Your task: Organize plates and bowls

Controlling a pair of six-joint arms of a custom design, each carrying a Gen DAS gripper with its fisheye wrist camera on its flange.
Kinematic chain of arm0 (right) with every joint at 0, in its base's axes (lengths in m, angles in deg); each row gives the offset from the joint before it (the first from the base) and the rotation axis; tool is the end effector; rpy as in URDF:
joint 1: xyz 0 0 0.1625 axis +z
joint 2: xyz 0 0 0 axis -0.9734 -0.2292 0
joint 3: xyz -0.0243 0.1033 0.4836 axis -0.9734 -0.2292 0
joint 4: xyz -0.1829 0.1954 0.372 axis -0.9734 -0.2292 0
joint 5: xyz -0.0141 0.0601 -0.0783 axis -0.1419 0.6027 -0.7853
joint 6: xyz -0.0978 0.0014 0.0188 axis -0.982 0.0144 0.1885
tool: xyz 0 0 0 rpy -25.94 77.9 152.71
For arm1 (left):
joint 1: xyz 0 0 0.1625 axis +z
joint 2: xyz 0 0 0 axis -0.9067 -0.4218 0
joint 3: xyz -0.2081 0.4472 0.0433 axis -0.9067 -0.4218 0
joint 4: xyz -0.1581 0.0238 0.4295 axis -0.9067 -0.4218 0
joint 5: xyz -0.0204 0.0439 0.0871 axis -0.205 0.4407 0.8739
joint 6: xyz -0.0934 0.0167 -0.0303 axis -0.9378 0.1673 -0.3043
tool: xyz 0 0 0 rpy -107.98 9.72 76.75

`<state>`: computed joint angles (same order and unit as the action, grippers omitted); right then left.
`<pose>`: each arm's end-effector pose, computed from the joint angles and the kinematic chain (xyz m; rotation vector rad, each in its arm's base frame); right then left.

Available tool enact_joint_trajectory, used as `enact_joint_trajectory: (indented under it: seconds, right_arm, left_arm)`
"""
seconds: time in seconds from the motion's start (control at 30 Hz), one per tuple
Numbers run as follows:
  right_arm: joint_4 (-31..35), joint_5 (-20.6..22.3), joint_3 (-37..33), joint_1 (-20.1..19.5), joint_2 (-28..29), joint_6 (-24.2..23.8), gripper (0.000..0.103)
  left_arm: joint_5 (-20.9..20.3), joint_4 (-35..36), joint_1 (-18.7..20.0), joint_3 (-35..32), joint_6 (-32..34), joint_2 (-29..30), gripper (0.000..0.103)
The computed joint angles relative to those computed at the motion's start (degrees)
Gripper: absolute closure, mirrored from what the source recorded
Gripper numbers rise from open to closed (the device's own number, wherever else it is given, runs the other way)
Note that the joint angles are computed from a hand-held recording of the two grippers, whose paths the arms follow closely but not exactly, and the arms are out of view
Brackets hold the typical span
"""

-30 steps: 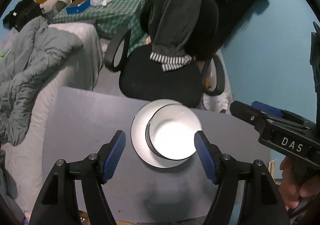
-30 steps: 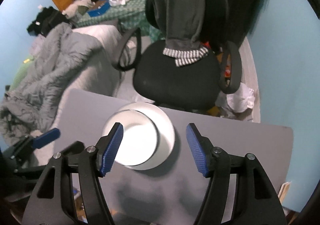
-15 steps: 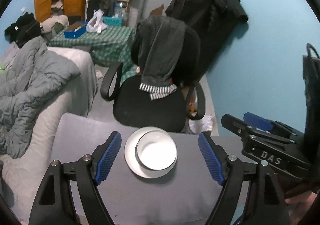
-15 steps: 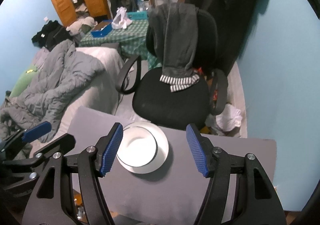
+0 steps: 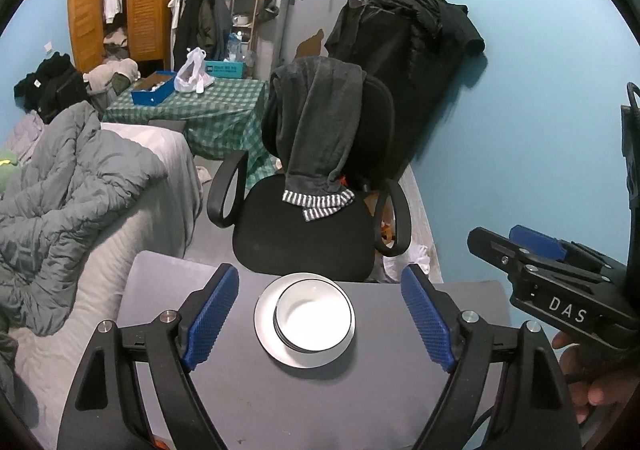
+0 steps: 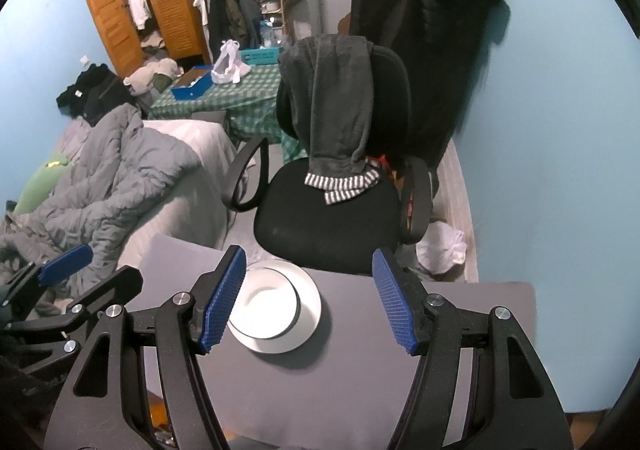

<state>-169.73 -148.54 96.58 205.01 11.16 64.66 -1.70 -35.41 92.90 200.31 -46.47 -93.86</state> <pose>0.4205 -0.4233 0.2255 0.6077 -2.4168 0.5573 -0.2536 -0.3705 0.3643 0.1514 2.4314 -0.8768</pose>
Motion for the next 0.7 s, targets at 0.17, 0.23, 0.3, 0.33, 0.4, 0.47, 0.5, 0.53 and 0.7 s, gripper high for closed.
enact_joint_trajectory:
  seconds: [0.17,0.23,0.3,0.33,0.4,0.47,0.5,0.53,0.7]
  right_arm:
    - [0.8,0.5,0.4,-0.4,-0.7,0.5,0.038]
    - [1.5,0.1,0.6,-0.4,-1.1,0.8,0.038]
    - [2.1,0.0,0.8,-0.4,-1.4,1.2,0.038]
    - [2.2,-0.1,0.9,-0.4,-1.5,1.3,0.038]
    - [2.7,-0.2,0.9,-0.4,-1.7,1.8,0.038]
    - [3.0,-0.1,1.2,-0.5,-2.1,2.2,0.038]
    - [3.0,-0.2,1.2,-0.5,-2.3,2.3,0.038]
    - [3.0,-0.2,1.2,-0.5,-2.3,2.2,0.038]
    - [2.8,0.0,1.4,-0.6,-2.6,1.3,0.038]
  left_arm:
    - [0.2,2.5,-0.4,-0.8,-1.9,0.9,0.018]
    - [-0.1,2.1,-0.5,-0.8,-1.7,1.2,0.018]
    - [0.0,2.3,-0.7,-0.7,-1.8,1.2,0.018]
    - [0.0,2.1,-0.8,-0.6,-1.4,1.3,0.018]
    - [-0.1,2.2,-1.0,-0.7,-1.5,1.5,0.018]
    - [-0.2,2.0,-1.1,-0.5,-1.5,1.5,0.018]
    - [-0.3,2.3,-1.2,-0.6,-1.7,1.5,0.018]
    - [-0.5,2.7,-1.2,-0.7,-1.9,1.5,0.018]
    - [-0.3,3.1,-1.4,-0.8,-1.9,1.9,0.018]
